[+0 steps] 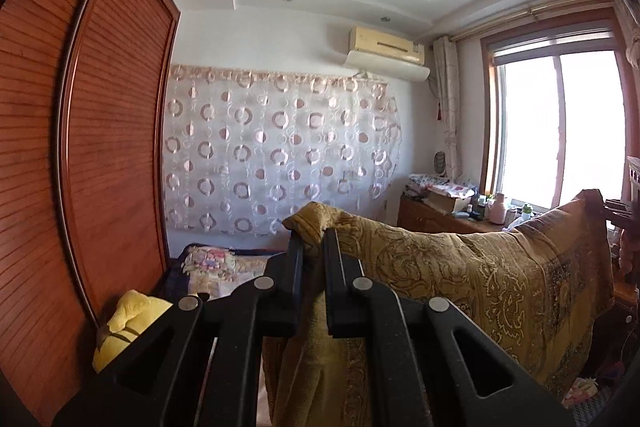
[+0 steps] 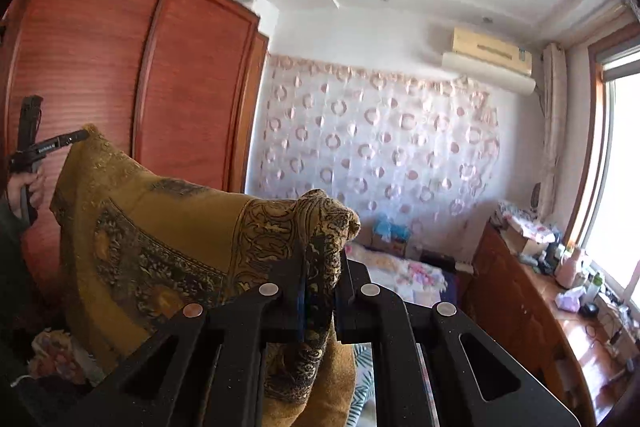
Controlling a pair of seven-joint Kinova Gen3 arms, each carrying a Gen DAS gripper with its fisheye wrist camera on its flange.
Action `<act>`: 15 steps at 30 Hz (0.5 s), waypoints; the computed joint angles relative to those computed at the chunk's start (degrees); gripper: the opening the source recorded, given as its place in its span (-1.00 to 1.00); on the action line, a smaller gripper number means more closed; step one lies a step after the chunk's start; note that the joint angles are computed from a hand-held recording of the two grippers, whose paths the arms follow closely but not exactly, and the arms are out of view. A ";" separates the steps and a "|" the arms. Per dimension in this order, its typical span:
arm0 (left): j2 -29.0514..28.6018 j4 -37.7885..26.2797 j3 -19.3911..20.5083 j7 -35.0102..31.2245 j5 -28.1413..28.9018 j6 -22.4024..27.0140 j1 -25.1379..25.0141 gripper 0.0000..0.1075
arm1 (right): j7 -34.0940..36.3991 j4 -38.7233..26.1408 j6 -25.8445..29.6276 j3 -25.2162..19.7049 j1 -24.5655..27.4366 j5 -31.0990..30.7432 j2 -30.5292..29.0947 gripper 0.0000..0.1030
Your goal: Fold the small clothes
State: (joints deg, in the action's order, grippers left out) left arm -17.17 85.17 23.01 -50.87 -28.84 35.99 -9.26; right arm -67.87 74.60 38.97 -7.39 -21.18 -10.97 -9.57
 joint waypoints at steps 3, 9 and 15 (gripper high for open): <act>6.27 0.04 1.18 6.04 -6.61 0.91 0.93 -0.83 | -3.53 -4.18 0.72 -1.33 -0.37 3.40 7.96 -0.81; 21.20 -0.79 4.68 11.98 -14.31 3.53 0.11 -0.76 | -14.59 -14.40 5.32 6.34 -10.03 12.70 23.89 -0.75; 25.69 1.40 1.41 12.12 -9.37 3.76 2.50 -0.36 | -26.98 -25.72 17.72 6.47 -11.88 21.18 35.80 -0.41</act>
State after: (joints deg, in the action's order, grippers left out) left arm 8.53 86.57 24.42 -38.76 -38.21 39.75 -6.75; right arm -94.85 48.88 56.69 -0.93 -33.06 10.21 26.24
